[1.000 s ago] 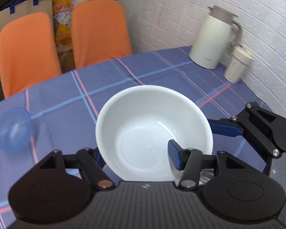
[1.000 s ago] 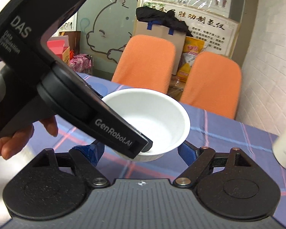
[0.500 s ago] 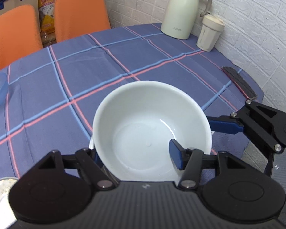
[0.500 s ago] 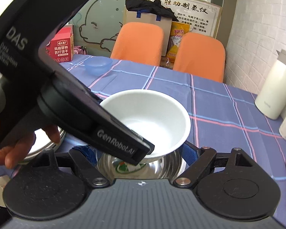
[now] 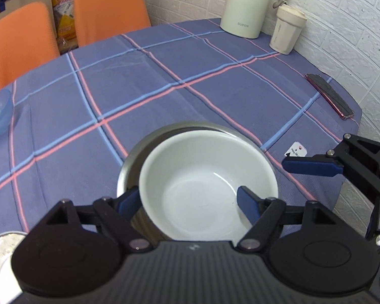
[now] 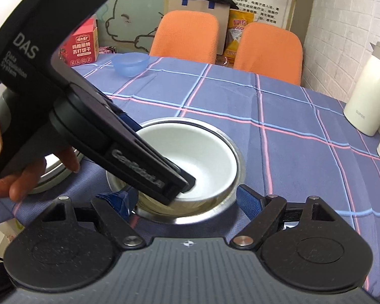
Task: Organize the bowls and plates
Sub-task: 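Open both grippers and move them to the blue plastic bowl, then close both grippers on the blue plastic bowl rim and lift it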
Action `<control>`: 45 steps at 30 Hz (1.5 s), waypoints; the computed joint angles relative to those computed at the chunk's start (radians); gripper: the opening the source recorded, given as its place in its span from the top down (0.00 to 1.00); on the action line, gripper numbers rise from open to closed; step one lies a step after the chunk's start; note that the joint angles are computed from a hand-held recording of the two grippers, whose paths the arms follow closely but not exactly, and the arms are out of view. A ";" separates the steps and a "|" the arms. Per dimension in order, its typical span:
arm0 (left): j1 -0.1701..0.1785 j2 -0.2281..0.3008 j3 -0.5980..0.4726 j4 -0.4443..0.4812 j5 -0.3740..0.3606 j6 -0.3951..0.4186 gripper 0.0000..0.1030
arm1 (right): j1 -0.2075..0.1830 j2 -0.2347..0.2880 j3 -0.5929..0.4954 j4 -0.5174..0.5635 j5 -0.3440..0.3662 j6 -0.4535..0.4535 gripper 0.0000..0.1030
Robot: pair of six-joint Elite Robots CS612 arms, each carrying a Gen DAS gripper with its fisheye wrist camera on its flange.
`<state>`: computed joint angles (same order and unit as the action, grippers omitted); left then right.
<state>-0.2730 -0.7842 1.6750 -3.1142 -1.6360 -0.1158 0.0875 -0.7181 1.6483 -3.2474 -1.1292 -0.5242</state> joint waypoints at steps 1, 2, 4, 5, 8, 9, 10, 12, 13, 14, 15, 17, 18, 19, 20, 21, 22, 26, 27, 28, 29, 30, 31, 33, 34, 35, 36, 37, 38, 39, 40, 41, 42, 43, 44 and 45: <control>-0.001 -0.003 0.003 -0.003 0.005 -0.002 0.25 | -0.002 -0.001 0.002 -0.001 0.000 0.002 0.31; -0.003 -0.006 0.006 -0.006 0.010 -0.003 0.25 | -0.003 -0.002 0.008 -0.007 0.001 0.004 0.31; -0.006 -0.013 0.016 -0.017 0.027 0.000 0.24 | -0.008 -0.004 0.012 -0.007 0.003 0.008 0.31; -0.008 -0.016 0.020 -0.023 0.037 0.001 0.24 | -0.010 -0.006 0.017 -0.009 0.003 0.008 0.31; -0.011 -0.025 0.035 -0.057 0.053 -0.005 0.24 | -0.014 -0.014 0.024 -0.007 0.006 0.003 0.31; -0.010 -0.028 0.040 -0.066 0.053 -0.008 0.24 | -0.016 -0.017 0.032 -0.010 0.006 -0.002 0.31; -0.010 -0.031 0.044 -0.075 0.052 -0.010 0.24 | -0.018 -0.021 0.037 -0.012 0.006 -0.007 0.31; -0.008 -0.036 0.052 -0.092 0.050 -0.005 0.23 | -0.021 -0.030 0.048 -0.010 0.003 -0.018 0.31; -0.007 -0.039 0.055 -0.101 0.053 -0.004 0.23 | -0.024 -0.034 0.054 -0.015 0.004 -0.017 0.31; -0.006 -0.040 0.057 -0.108 0.056 -0.004 0.23 | -0.026 -0.037 0.058 -0.020 0.009 -0.013 0.31; -0.004 -0.041 0.059 -0.113 0.058 -0.004 0.23 | -0.028 -0.040 0.058 -0.024 0.018 -0.005 0.31; 0.002 -0.043 0.061 -0.122 0.064 -0.010 0.22 | -0.030 -0.043 0.052 -0.031 0.042 0.017 0.31; 0.007 -0.044 0.061 -0.125 0.067 -0.012 0.22 | -0.028 -0.043 0.044 -0.036 0.054 0.025 0.31; 0.013 -0.045 0.063 -0.127 0.073 -0.015 0.22 | -0.025 -0.040 0.034 -0.042 0.064 0.031 0.30; 0.020 -0.046 0.064 -0.127 0.082 -0.021 0.22 | -0.020 -0.037 0.021 -0.046 0.070 0.034 0.30; 0.028 -0.046 0.065 -0.127 0.091 -0.026 0.22 | -0.014 -0.032 0.005 -0.048 0.071 0.035 0.30; 0.037 -0.047 0.066 -0.127 0.101 -0.030 0.22 | -0.006 -0.026 -0.012 -0.049 0.072 0.035 0.30; 0.088 -0.044 0.063 -0.116 0.164 -0.074 0.22 | 0.028 0.011 -0.108 0.000 0.089 0.019 0.30; 0.105 -0.041 0.057 -0.106 0.181 -0.089 0.22 | 0.037 0.024 -0.141 0.022 0.095 0.015 0.30; 0.120 -0.036 0.046 -0.094 0.199 -0.105 0.22 | 0.047 0.038 -0.176 0.049 0.102 0.011 0.30; 0.137 -0.030 0.031 -0.081 0.215 -0.122 0.22 | 0.059 0.056 -0.219 0.081 0.107 0.010 0.30; 0.154 -0.020 0.012 -0.073 0.225 -0.137 0.22 | 0.070 0.074 -0.259 0.106 0.109 0.012 0.30; 0.171 -0.010 -0.009 -0.064 0.234 -0.150 0.22 | 0.082 0.093 -0.303 0.136 0.112 0.009 0.30; 0.202 0.016 -0.064 -0.032 0.239 -0.187 0.22 | 0.105 0.133 -0.386 0.190 0.111 0.000 0.30; 0.216 0.031 -0.095 -0.017 0.234 -0.199 0.22 | 0.118 0.154 -0.430 0.221 0.107 -0.012 0.30; 0.229 0.049 -0.131 0.009 0.225 -0.211 0.22 | 0.129 0.175 -0.476 0.259 0.107 -0.025 0.30; 0.240 0.066 -0.168 0.038 0.217 -0.227 0.22 | 0.138 0.196 -0.519 0.297 0.108 -0.037 0.30; 0.249 0.084 -0.204 0.068 0.207 -0.245 0.22 | 0.147 0.217 -0.564 0.339 0.106 -0.048 0.30; 0.259 0.103 -0.239 0.096 0.190 -0.257 0.22 | 0.155 0.238 -0.606 0.382 0.103 -0.059 0.30; 0.267 0.122 -0.275 0.122 0.176 -0.267 0.22 | 0.162 0.258 -0.646 0.424 0.100 -0.067 0.30; 0.271 0.137 -0.306 0.153 0.172 -0.283 0.22 | 0.168 0.278 -0.684 0.464 0.092 -0.074 0.30; 0.274 0.152 -0.333 0.176 0.165 -0.294 0.22 | 0.173 0.295 -0.715 0.501 0.083 -0.079 0.30; 0.277 0.164 -0.353 0.187 0.155 -0.293 0.22 | 0.178 0.310 -0.744 0.540 0.077 -0.088 0.30; 0.280 0.177 -0.374 0.200 0.148 -0.288 0.22 | 0.181 0.324 -0.771 0.573 0.076 -0.093 0.30; 0.280 0.185 -0.389 0.214 0.148 -0.288 0.22 | 0.184 0.334 -0.790 0.597 0.076 -0.096 0.30; 0.280 0.192 -0.400 0.219 0.146 -0.286 0.22 | 0.186 0.343 -0.806 0.618 0.074 -0.101 0.30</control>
